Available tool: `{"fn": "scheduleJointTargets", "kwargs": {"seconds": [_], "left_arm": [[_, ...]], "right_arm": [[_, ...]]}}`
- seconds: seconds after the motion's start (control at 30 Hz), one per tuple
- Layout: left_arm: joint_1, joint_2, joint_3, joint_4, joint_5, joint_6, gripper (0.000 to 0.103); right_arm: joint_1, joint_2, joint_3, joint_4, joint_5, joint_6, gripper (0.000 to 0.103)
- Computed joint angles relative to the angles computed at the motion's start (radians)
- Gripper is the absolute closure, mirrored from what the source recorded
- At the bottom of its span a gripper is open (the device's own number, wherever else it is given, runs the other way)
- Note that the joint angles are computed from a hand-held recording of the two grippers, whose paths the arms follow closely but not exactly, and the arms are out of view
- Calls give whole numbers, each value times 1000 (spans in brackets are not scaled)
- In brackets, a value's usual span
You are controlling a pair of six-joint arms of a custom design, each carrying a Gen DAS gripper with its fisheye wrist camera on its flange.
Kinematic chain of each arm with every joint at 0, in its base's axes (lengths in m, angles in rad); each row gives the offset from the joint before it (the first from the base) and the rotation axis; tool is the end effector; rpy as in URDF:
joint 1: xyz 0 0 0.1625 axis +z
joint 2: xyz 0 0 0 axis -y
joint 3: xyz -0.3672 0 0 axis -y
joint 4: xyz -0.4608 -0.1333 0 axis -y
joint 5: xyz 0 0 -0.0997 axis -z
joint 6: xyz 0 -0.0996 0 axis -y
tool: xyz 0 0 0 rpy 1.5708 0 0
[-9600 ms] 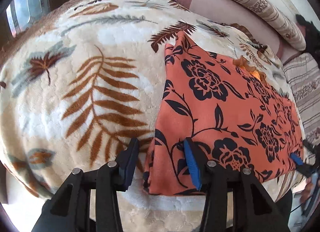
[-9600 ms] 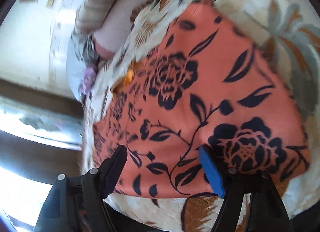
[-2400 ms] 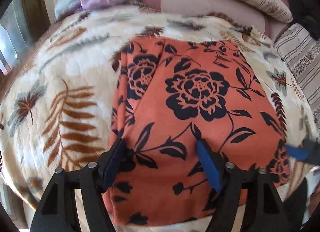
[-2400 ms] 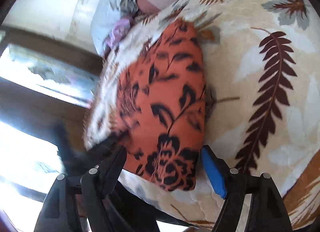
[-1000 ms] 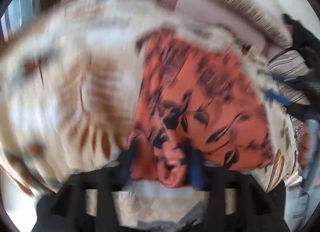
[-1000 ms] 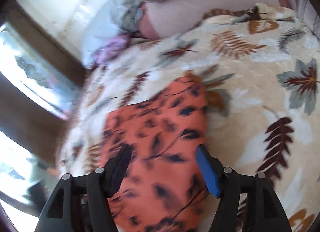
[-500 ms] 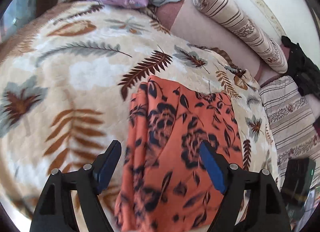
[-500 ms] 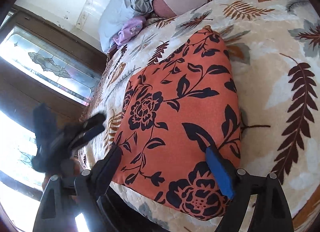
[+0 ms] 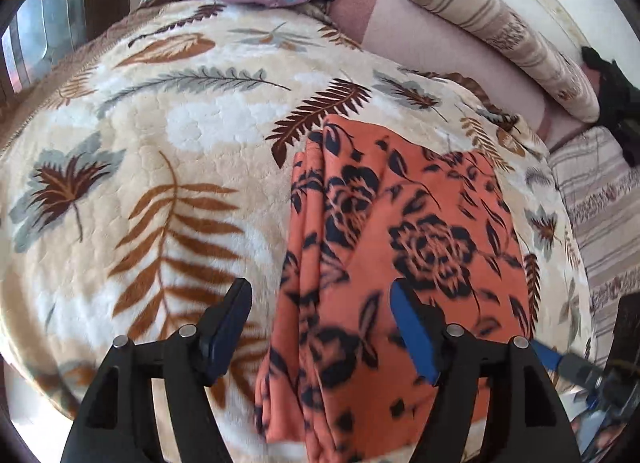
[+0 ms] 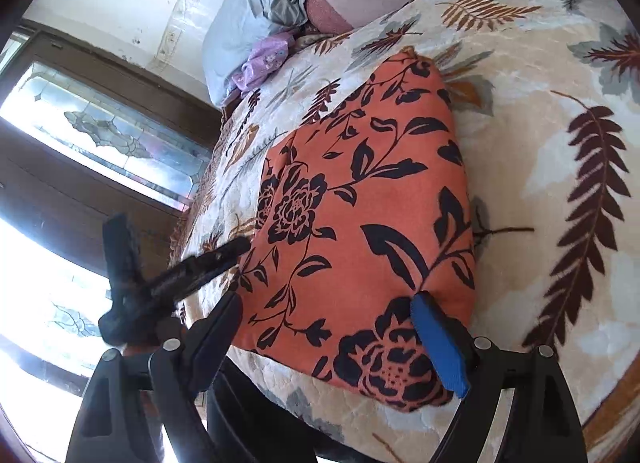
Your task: Fold small clothes
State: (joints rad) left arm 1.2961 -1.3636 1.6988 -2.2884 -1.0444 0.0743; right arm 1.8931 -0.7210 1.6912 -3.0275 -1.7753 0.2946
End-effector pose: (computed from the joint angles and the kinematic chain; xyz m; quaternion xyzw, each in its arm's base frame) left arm 0.0041 -0.6612 0.3276 0.1159 0.9422 -0.2081 0.2358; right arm 0.3195 -0.5996 -0.0149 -0.0112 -0.9657 0.2584 0.0217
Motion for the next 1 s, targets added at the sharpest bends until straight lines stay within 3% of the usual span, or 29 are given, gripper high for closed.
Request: {"fn": "scheduleJointTargets", "kwargs": {"seconds": [0.1, 0.13, 0.2, 0.27, 0.4, 0.53, 0.77, 1.0], "left_arm": [[12, -19, 42, 15, 0, 24, 33], [27, -7, 32, 55, 0, 17, 56], [50, -27, 46, 38, -55, 6, 58], [50, -34, 45, 47, -58, 6, 60], [50, -63, 50, 64, -68, 0, 57], [-13, -103, 114, -11, 44, 50, 42], [-60, -114, 131, -59, 113, 95, 41], [-70, -114, 134, -50, 125, 80, 41]], "right_arm": [[10, -40, 61, -52, -22, 22, 15], [12, -55, 84, -70, -31, 32, 15], [10, -74, 108, -80, -51, 50, 15], [2, -97, 135, -76, -68, 90, 15], [-39, -130, 182, -118, -21, 156, 15], [-67, -135, 197, -138, 17, 211, 15], [-28, -102, 127, -95, 31, 137, 15], [-35, -55, 101, -37, -50, 172, 15]]}}
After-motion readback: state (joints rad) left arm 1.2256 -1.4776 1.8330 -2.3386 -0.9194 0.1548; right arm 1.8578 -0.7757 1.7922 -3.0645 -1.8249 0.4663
